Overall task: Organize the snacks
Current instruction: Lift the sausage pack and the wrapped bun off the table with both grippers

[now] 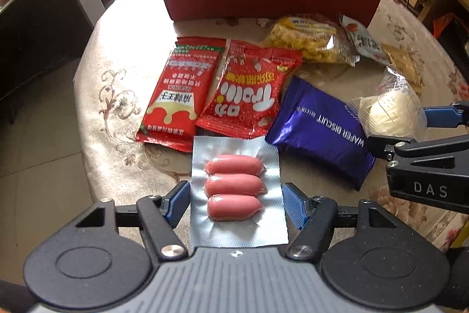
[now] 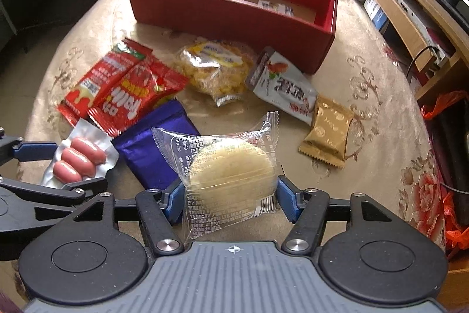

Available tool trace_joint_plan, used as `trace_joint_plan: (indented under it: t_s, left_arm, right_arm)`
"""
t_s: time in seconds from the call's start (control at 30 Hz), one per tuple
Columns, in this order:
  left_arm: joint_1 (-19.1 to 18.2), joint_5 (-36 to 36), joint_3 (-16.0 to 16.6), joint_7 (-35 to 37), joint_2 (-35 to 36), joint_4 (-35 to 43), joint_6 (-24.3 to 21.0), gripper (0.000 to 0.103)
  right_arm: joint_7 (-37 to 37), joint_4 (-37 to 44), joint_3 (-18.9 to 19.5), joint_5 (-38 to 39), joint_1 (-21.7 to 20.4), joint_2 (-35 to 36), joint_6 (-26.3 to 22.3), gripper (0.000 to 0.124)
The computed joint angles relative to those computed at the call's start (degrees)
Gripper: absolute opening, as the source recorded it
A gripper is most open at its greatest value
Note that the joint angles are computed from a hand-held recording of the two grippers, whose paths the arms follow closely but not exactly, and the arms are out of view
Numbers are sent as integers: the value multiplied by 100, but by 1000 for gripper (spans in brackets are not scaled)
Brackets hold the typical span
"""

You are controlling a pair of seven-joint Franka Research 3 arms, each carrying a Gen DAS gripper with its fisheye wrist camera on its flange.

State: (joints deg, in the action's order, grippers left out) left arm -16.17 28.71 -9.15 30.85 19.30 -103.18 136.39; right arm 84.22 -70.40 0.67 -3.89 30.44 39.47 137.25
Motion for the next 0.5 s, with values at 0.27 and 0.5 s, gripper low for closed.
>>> trace_joint_plan:
  t_s: [0.27, 0.5]
  left_arm:
    - [74, -238, -34, 198, 66, -17, 20, 67]
    - [87, -252, 12, 96, 86, -60, 2, 87]
  right_arm:
    - [-17, 173, -11, -16, 2, 142, -218, 73]
    - [16, 366, -28, -8, 2, 281, -407, 78]
